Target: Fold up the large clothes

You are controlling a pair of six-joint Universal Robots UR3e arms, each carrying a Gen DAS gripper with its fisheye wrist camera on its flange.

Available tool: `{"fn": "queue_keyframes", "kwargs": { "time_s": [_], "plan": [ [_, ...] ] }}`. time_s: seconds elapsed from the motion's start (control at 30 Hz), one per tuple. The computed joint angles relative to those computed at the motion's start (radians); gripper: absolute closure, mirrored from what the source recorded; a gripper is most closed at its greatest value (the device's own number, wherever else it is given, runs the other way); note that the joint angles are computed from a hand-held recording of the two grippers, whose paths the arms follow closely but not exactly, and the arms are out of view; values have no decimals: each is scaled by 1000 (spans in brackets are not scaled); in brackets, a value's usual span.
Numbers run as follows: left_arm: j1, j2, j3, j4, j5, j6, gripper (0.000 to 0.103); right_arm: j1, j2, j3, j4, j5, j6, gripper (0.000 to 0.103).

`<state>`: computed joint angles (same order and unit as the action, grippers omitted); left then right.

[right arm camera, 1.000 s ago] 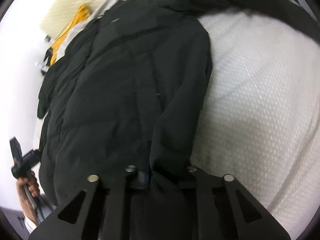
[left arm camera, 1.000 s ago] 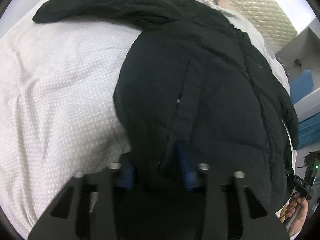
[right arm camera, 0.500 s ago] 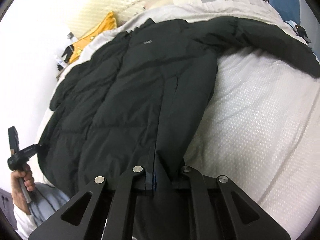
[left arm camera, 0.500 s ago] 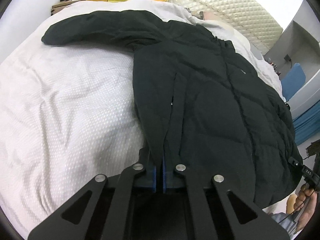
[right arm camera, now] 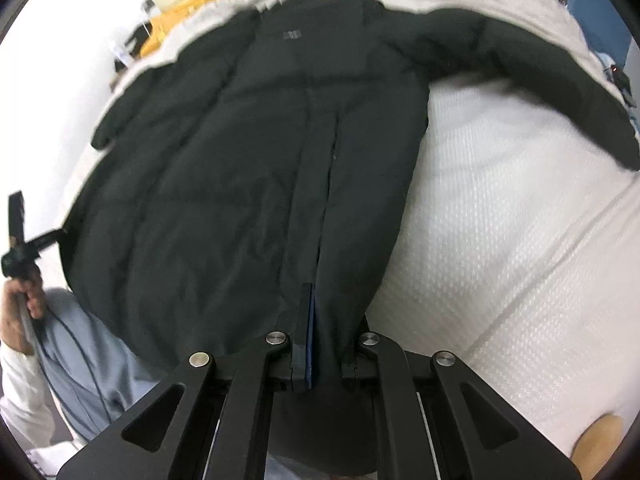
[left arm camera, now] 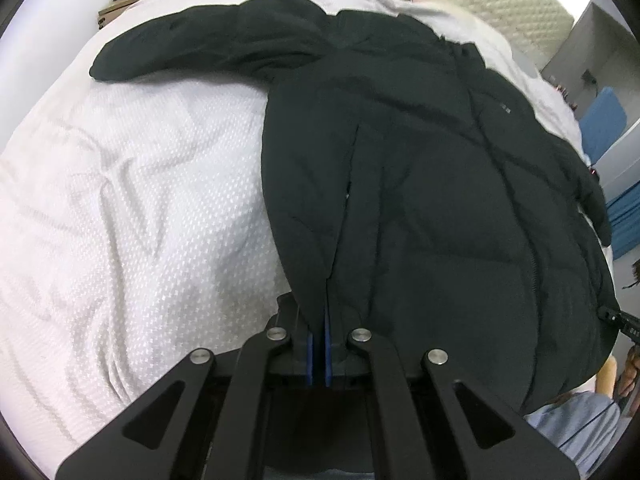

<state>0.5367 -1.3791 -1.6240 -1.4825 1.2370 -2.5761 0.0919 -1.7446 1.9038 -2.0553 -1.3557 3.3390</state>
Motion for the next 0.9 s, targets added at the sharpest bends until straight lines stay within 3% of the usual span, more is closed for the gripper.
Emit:
{"fn": "queue_keyframes", "kwargs": {
  "time_s": [0.27, 0.33, 0.4, 0.47, 0.5, 0.57, 0.6, 0.73, 0.9],
  "plan": [
    [-62, -55, 31, 25, 32, -75, 98, -39, 105, -17, -17, 23, -45, 94],
    [-27, -34, 32, -20, 16, -41, 95, -45, 78, 1, -14, 26, -29, 89],
    [-12, -50, 73, -78, -9, -38, 83, -56, 66, 0, 2, 32, -30, 83],
    [26, -38, 102, -137, -42, -20, 60, -74, 43, 2, 21, 52, -38, 81],
    [41, -28, 113, -154, -59, -10, 54, -61, -6, 31, 24, 50, -12, 74],
    [64, -5, 132, -173, -71, 5, 31, -55, -67, 39, 37, 40, 20, 61],
    [73, 4, 143, -183, -77, 13, 29, -46, -99, 43, 42, 33, 39, 55],
    [79, 40, 196, -210, -98, 41, 28, -8, -113, -43, 64, -32, 84, 54],
    [98, 122, 248, -214, -189, 65, 26, 107, -87, -208, 40, -233, 162, 54]
  ]
}}
